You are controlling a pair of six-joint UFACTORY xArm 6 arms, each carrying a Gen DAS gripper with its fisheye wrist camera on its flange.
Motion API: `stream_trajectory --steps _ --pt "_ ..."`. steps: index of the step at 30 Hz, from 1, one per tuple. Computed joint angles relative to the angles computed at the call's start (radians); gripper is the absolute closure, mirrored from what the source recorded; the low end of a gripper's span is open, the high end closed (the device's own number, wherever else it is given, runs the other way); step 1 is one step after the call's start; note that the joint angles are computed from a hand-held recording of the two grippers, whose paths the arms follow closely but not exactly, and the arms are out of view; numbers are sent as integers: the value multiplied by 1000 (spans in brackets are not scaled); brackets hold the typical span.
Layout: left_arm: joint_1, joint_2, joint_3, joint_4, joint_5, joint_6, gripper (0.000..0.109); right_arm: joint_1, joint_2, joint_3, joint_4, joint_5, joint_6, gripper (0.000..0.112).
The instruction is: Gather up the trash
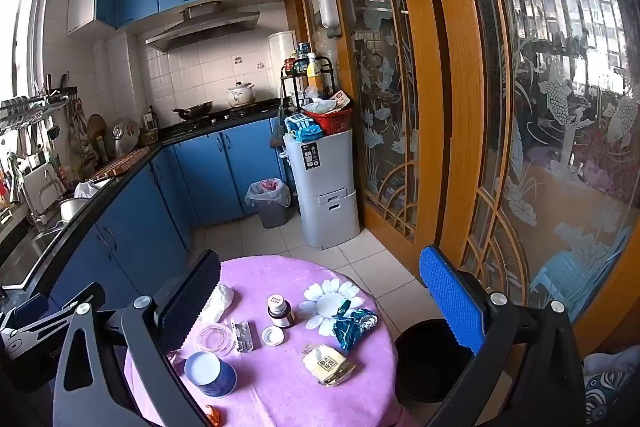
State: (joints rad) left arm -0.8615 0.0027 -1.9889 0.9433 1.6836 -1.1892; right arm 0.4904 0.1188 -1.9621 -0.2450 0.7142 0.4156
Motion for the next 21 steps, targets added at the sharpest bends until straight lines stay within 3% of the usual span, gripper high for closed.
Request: stream_trajectory --steps 21 --pt "3 -42 61 -18 -16 -18 9 7 -19 23 -2 -6 7 15"
